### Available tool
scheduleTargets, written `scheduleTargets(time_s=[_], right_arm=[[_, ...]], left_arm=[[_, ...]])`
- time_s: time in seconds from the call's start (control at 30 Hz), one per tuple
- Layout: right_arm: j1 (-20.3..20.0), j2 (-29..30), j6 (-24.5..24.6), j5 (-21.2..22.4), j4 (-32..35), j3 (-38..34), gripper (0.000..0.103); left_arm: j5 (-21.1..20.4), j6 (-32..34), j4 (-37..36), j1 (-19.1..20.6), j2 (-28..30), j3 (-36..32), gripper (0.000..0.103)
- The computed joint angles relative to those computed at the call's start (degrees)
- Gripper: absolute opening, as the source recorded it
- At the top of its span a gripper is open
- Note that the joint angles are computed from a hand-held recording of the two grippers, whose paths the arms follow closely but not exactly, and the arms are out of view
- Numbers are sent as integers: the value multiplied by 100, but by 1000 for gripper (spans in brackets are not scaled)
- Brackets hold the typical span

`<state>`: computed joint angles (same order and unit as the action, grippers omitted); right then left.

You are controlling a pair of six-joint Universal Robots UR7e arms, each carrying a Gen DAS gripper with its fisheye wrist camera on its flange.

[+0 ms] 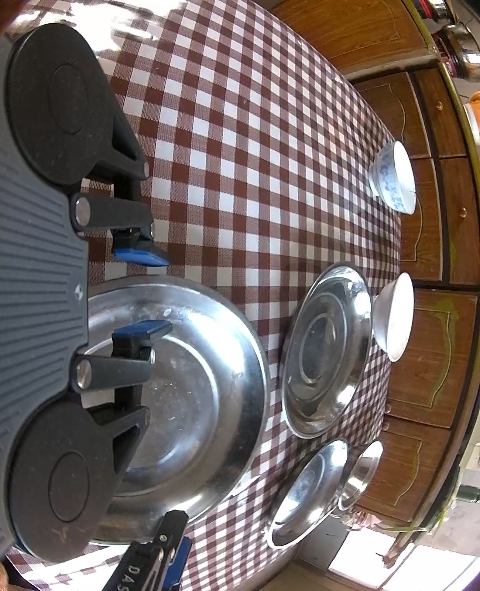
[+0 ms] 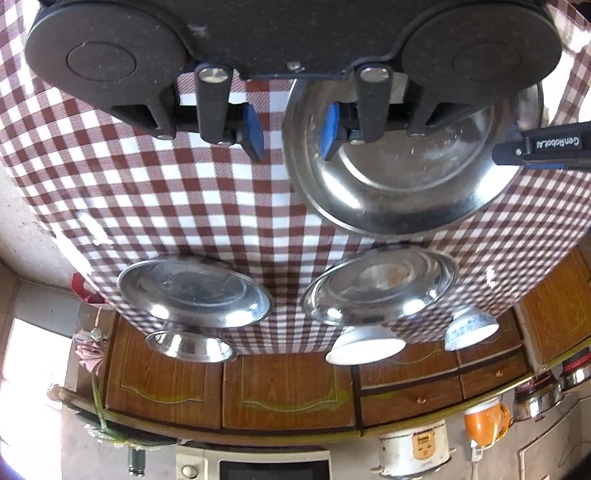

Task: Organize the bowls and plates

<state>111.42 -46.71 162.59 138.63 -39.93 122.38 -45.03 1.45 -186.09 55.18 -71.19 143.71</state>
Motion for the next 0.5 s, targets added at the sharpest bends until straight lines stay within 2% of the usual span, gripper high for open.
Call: scheduleTargets(time_s=[0.1,0.5], right_arm=[[38,-93,13,-9,-62,46,50],[223,-263,-142,-85,-21,-33,51]], left_arm=[[43,8,-47,-26,-47,-1,34],[200,30,45,-146,-228,-176,34]])
